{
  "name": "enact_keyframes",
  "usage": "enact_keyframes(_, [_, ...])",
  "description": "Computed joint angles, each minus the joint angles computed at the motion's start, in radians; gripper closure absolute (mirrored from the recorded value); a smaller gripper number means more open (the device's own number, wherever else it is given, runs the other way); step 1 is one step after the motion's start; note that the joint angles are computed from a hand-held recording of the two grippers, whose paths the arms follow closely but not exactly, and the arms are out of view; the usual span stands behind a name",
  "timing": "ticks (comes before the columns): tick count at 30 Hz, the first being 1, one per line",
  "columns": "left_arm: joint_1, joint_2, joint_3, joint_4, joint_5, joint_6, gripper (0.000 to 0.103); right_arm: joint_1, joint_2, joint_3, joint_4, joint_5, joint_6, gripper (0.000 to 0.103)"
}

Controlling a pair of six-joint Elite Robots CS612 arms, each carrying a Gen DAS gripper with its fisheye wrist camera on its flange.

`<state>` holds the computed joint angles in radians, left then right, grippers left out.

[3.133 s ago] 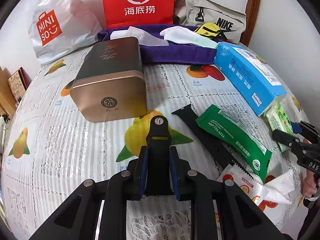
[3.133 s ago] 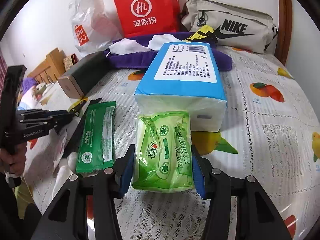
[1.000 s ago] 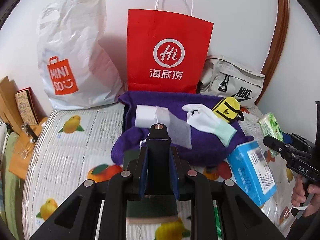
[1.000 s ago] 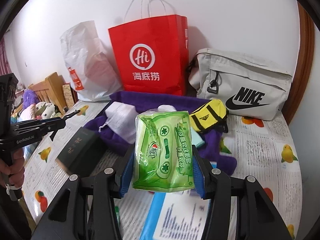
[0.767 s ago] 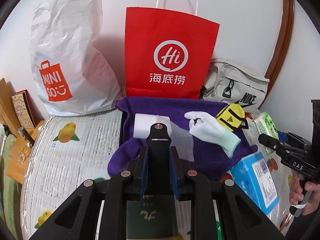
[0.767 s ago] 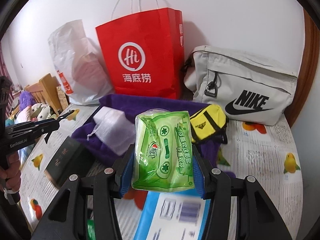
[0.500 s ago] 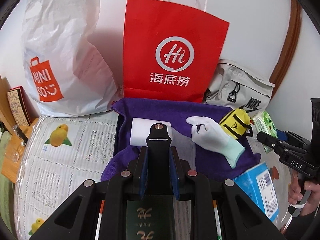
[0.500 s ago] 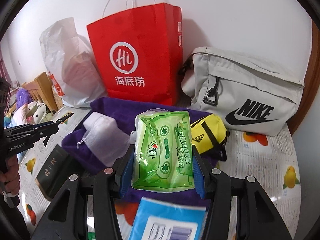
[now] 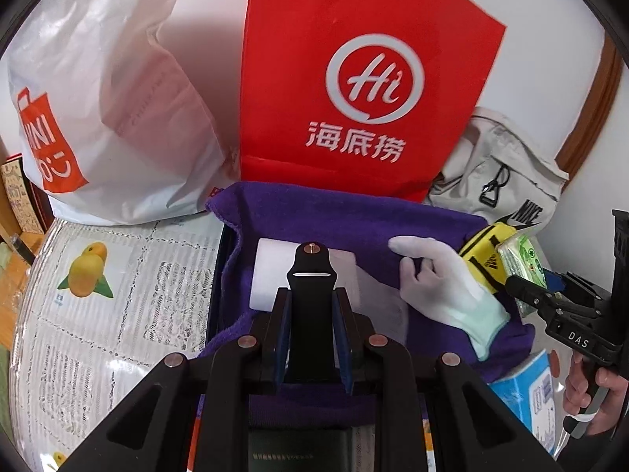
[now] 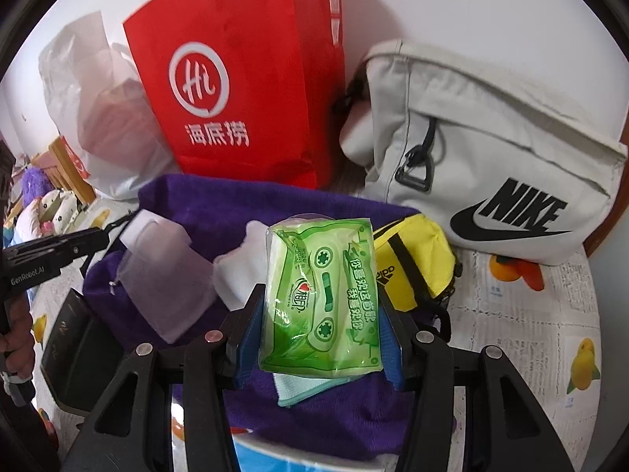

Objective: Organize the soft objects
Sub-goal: 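Release the wipe pack onto the towel with the right tool while the left tool releases the strap, then grasp the green snack packet with the right tool while the left tool moves back over the bed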

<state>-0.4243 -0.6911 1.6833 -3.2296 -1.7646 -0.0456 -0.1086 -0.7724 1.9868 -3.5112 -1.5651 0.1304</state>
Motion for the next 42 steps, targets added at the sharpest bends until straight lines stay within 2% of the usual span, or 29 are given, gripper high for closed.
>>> enact_keyframes(3, [0.003,0.009,-0.014,0.009,-0.009,0.001,0.083,-0.002,0.006,-0.014,0.032,-0.011,-0.003,0.052])
enact_keyframes(20, [0.005,0.029,-0.054,0.098,-0.027,0.006,0.082,-0.015,0.02,-0.048,0.128,0.027,-0.027,0.051])
enact_keyframes(22, [0.005,0.028,-0.057,0.114,-0.032,0.011,0.082,-0.018,0.021,-0.046,0.124,0.043,-0.032,0.043])
enact_keyframes(23, [0.005,0.028,-0.059,0.125,-0.034,0.012,0.081,-0.019,0.02,-0.045,0.127,0.047,-0.034,0.035])
enact_keyframes(25, [0.005,0.027,-0.061,0.134,-0.032,0.009,0.076,-0.016,0.02,-0.042,0.111,0.033,-0.034,0.031])
enact_keyframes(27, [0.006,0.024,-0.056,0.126,-0.031,0.008,0.063,-0.014,0.018,-0.036,0.089,0.028,-0.036,0.024])
enact_keyframes(29, [0.005,0.017,-0.046,0.111,-0.017,0.006,0.056,-0.013,0.011,-0.025,0.068,0.019,-0.031,0.024])
enact_keyframes(34, [0.007,-0.008,-0.011,0.072,0.004,0.005,0.054,-0.002,-0.009,0.011,0.003,-0.002,-0.006,0.022])
enact_keyframes(38, [0.009,-0.036,0.051,-0.027,0.018,0.016,0.054,0.005,-0.024,0.059,-0.096,0.013,-0.001,0.022])
enact_keyframes(42, [0.022,-0.073,0.105,-0.042,-0.012,0.009,0.054,0.029,-0.052,0.103,-0.111,0.01,0.023,0.022])
